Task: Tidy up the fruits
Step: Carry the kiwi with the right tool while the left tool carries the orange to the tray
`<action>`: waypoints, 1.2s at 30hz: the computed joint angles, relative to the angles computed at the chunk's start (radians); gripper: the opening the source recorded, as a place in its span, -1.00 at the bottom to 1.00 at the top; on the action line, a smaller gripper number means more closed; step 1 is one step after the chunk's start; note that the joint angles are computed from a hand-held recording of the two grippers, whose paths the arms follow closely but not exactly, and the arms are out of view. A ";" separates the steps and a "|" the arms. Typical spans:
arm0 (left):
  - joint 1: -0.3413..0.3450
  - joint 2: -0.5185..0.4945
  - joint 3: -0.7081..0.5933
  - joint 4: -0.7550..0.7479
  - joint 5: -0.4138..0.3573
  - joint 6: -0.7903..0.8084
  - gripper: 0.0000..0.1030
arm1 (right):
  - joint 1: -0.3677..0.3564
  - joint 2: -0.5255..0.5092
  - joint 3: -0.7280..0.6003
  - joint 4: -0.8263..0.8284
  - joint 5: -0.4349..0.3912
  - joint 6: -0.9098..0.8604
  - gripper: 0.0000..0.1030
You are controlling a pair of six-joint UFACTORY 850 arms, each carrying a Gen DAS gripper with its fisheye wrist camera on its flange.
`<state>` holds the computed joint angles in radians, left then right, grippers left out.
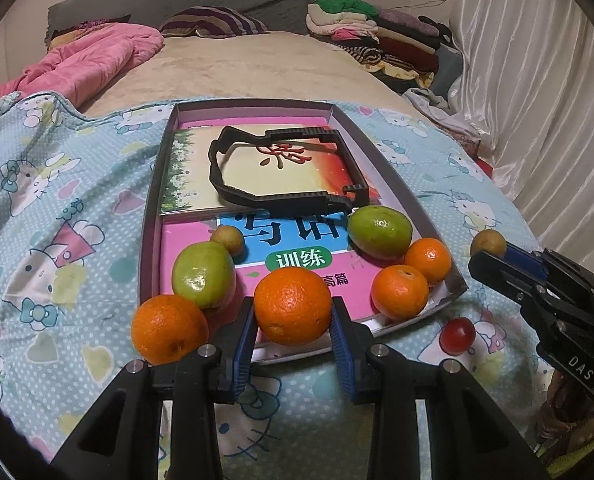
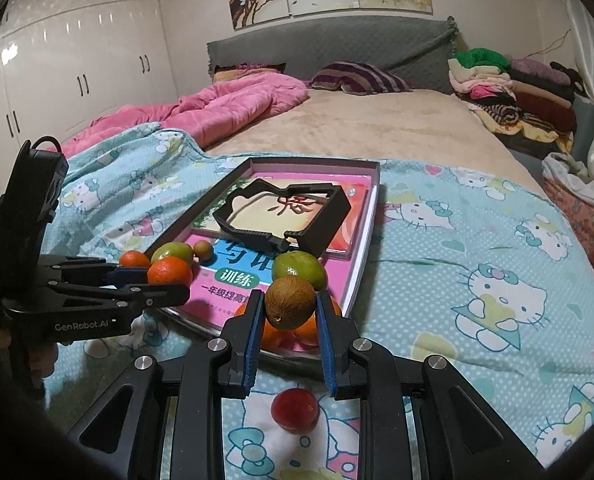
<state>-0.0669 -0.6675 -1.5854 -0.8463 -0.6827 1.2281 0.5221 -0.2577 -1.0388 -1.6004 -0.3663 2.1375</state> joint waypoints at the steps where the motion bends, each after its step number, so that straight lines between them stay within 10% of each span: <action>1: -0.002 -0.001 0.000 0.002 0.001 0.000 -0.30 | 0.000 -0.001 0.001 0.000 0.001 0.000 -0.50; 36: -0.013 -0.035 -0.021 0.009 -0.002 0.009 -0.30 | 0.010 -0.070 -0.045 0.155 -0.010 -0.194 -0.49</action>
<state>-0.0799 -0.7022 -1.6061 -0.8369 -0.6843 1.2370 0.5318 -0.3277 -1.0839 -1.4451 -0.3760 1.9435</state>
